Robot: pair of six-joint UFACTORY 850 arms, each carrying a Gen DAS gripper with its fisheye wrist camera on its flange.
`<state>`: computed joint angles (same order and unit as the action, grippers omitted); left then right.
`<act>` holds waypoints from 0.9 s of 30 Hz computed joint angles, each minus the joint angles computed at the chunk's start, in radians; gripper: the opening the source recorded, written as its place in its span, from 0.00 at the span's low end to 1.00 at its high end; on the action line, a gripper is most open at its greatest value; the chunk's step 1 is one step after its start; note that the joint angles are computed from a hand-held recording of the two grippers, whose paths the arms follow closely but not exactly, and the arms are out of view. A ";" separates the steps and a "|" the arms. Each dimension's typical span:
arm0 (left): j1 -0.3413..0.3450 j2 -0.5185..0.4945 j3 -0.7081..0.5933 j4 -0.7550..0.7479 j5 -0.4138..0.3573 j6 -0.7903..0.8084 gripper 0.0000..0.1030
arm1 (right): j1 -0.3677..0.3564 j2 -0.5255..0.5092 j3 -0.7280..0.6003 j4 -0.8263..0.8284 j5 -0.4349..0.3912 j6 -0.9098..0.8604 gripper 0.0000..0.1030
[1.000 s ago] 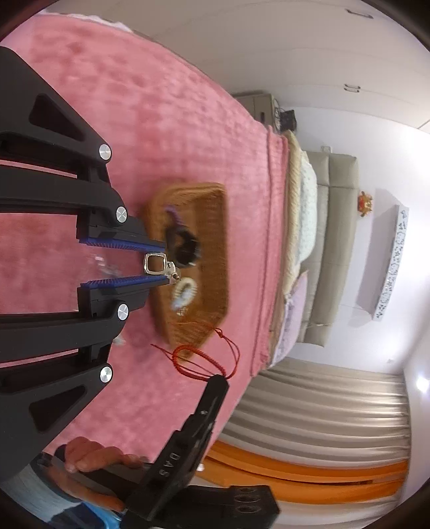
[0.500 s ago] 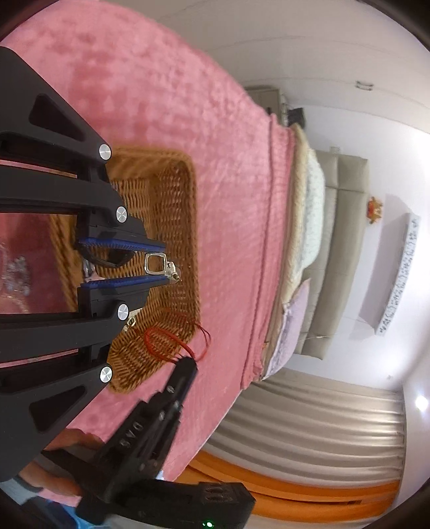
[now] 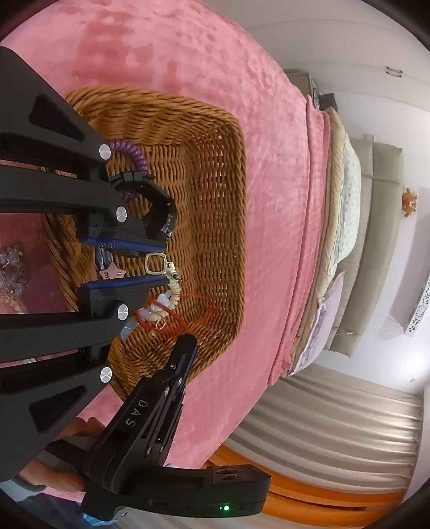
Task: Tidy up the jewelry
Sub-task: 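Carry the red string and charm into the basket and open both tools, then withdraw both tools from the basket toward the remaining jewelry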
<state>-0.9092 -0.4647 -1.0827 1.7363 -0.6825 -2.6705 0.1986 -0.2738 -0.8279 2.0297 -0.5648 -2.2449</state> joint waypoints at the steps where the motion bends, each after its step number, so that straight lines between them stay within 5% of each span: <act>1: 0.000 0.000 0.000 0.004 0.004 -0.002 0.13 | -0.002 -0.006 -0.004 -0.016 0.003 0.019 0.05; 5: -0.001 0.013 0.020 0.066 0.020 -0.061 0.23 | -0.018 -0.013 -0.010 -0.076 -0.010 0.102 0.27; 8: -0.024 0.039 0.044 0.071 -0.015 -0.078 0.25 | -0.031 0.020 0.020 -0.049 -0.031 0.070 0.27; 11: -0.052 0.078 0.080 0.104 -0.040 -0.127 0.40 | -0.054 0.073 0.059 -0.064 -0.069 0.091 0.27; 17: -0.150 0.153 0.144 0.024 -0.140 -0.099 0.42 | -0.087 0.235 0.194 -0.092 -0.101 0.049 0.28; 20: -0.193 0.168 0.161 -0.048 -0.167 -0.075 0.42 | -0.100 0.300 0.259 -0.109 -0.104 0.036 0.36; 27: -0.231 0.107 0.143 -0.223 -0.105 -0.024 0.42 | -0.085 0.302 0.346 -0.062 -0.062 -0.073 0.42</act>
<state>-1.1403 -0.3578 -0.9399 1.5133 -0.7873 -2.6943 0.1134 0.0282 -0.4819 1.9673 -0.6271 -2.3175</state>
